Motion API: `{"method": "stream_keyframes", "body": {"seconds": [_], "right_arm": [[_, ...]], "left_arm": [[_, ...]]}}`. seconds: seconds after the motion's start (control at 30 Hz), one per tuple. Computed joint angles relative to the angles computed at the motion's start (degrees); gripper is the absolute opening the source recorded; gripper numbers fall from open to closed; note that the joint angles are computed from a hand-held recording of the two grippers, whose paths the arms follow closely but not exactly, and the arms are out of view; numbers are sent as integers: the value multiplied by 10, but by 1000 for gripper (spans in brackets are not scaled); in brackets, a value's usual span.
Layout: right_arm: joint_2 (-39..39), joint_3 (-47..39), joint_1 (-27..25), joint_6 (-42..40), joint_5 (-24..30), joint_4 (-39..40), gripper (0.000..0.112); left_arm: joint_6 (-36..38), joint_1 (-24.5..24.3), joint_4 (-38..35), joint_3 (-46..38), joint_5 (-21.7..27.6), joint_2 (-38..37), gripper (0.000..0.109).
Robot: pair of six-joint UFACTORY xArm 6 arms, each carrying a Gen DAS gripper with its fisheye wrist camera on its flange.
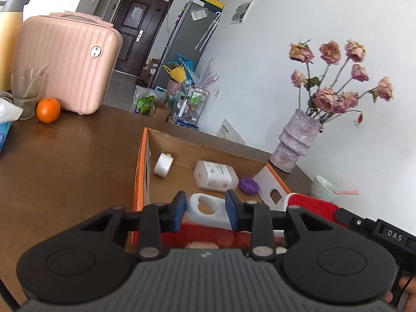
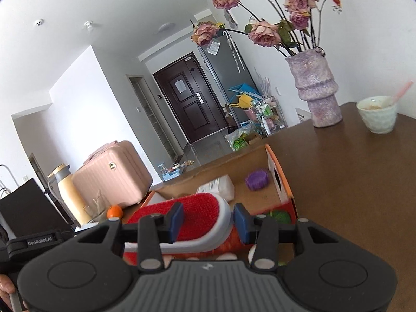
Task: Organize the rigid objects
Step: 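Carry the lint roller with both grippers into the box and open both grippers, then withdraw both grippers from the box back over the table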
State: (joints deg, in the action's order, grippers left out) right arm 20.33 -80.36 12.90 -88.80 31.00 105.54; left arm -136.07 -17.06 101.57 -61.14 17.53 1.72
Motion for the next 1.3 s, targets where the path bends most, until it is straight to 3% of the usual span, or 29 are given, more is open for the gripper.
{"method": "stream_keyframes", "body": {"seconds": [0.17,0.33,0.43,0.6,0.73,0.97,1.07,1.17,1.3], "right_arm": [[136,-184,17,108,-19,-98,42],[254,-330,21,262,-9,-238,42],[287,-366,31,303,-39,-310,37],[283,-340,49,279,-78,-357,27],[252,-302,47,233,-76,-334,27],[153,-201,42,138,-105,-280,30],[91,-137,41,81,-103,-237,38],[26,-66,39,-10,-92,-170,55],[-54,28,42,-158,-100,-44,60]], "left_arm": [[40,42,-28,-79,-29,81,34],[40,57,-45,-104,-43,130,34],[123,52,-109,-108,-36,144,33],[212,14,-154,-104,51,144,33],[227,0,-168,-89,66,125,35],[274,-44,-180,-36,128,45,47],[273,-82,-161,-6,180,7,67],[291,-137,-157,25,257,-23,72],[246,-209,-119,79,350,-66,92]]}}
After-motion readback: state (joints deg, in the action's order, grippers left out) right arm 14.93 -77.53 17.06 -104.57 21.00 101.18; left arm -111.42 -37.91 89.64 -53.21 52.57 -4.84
